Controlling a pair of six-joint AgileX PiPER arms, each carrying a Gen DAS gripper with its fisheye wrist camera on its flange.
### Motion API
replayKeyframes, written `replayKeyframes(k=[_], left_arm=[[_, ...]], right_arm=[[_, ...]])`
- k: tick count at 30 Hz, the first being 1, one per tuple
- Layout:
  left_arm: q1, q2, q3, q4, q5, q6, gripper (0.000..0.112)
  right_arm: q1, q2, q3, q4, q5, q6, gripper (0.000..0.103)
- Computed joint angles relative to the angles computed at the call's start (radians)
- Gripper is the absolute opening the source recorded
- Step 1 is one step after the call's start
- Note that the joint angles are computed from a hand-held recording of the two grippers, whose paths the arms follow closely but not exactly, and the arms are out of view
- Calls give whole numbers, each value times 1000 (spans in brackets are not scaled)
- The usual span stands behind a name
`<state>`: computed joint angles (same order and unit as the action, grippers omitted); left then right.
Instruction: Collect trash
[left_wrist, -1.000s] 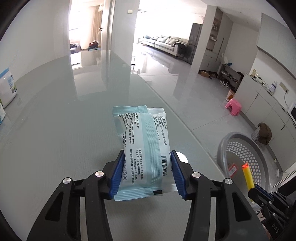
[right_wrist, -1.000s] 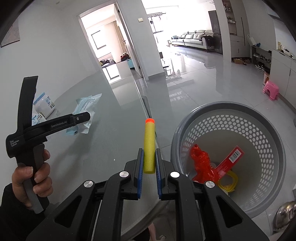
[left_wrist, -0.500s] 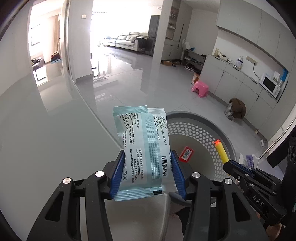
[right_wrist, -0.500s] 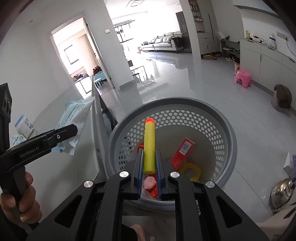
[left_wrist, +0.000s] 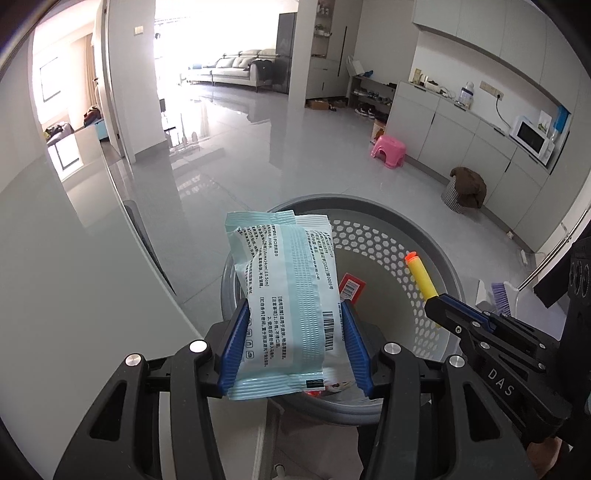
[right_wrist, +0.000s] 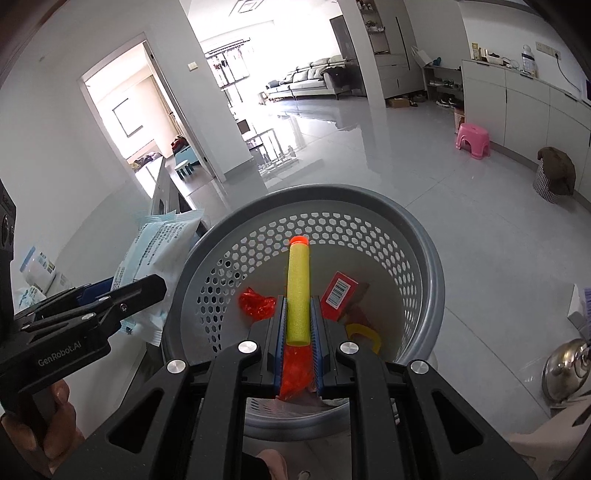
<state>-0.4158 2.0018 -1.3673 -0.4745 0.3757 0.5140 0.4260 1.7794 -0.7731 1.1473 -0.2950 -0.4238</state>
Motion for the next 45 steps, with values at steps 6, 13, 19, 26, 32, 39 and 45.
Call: replayKeyframes(k=[6,13,19,26,32,39,45], left_arm=[[13,-11,16,-28,-8,18,63],[16,-26,45,40,-40,-75,72],[13,-34,55,168,-60,-212,72],[2,-77,113,329,-119,-382,83],[4,-109,149,374,-135,-434,88],[-3,-143,179,548,-155,-603,94],[-4,-173,217,644,-166,-694,96]], right_arm=[[13,-35,29,1,-43,13,49],[29,-43,35,42,-53,-11,50],[60,-55,38,124,-84,-74,56],[103,-63,54,153,-127,-76,71],[139,-84,58,226,-172,-140,78],[168,-94,44,303,-203,-203,79],[190,-110,45,335,-219,-241,79]])
